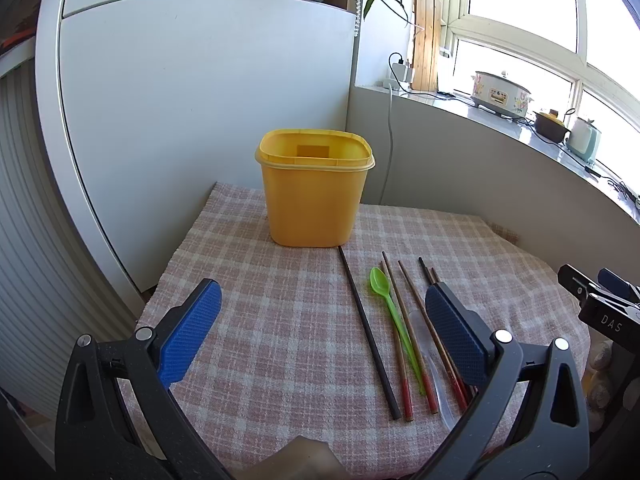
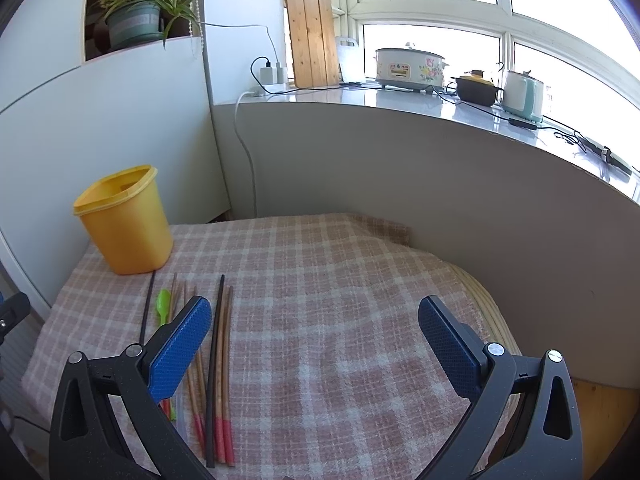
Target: Organize utensils
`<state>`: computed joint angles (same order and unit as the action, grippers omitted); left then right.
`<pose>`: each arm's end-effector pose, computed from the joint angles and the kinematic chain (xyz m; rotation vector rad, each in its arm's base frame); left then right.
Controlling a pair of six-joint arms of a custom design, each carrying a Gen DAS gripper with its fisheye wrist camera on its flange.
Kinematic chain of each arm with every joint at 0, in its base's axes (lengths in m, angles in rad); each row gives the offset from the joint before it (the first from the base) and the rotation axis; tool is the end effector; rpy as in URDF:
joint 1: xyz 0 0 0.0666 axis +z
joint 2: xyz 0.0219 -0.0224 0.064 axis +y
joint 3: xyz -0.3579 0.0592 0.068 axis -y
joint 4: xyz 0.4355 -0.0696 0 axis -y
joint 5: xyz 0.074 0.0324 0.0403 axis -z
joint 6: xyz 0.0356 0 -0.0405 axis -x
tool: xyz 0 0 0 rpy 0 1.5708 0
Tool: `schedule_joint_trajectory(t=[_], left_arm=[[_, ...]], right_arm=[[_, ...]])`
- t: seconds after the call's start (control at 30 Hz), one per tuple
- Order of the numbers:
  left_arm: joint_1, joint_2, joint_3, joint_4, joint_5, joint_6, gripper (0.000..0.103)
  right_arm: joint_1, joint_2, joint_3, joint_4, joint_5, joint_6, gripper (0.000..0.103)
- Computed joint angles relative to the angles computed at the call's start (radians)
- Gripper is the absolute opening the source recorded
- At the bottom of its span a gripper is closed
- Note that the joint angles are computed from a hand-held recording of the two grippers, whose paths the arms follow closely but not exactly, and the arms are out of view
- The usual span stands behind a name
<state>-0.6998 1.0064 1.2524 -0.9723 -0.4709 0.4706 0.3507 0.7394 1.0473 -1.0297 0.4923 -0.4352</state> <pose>0.3079 -0.2386 0.5051 0.0160 2.2061 -0.1057 0.2851 0.0859 0.4842 0.3396 2.1688 -0.1288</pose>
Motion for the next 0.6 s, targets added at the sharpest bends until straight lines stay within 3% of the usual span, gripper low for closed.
schedule_joint_trajectory(t=[0.6], left_arm=[[0.002,-0.002,-0.002,0.003,0.001,-0.001,0.103]], right_arm=[[0.003,0.001,0.002,0.001,0.001,0.002,0.102]])
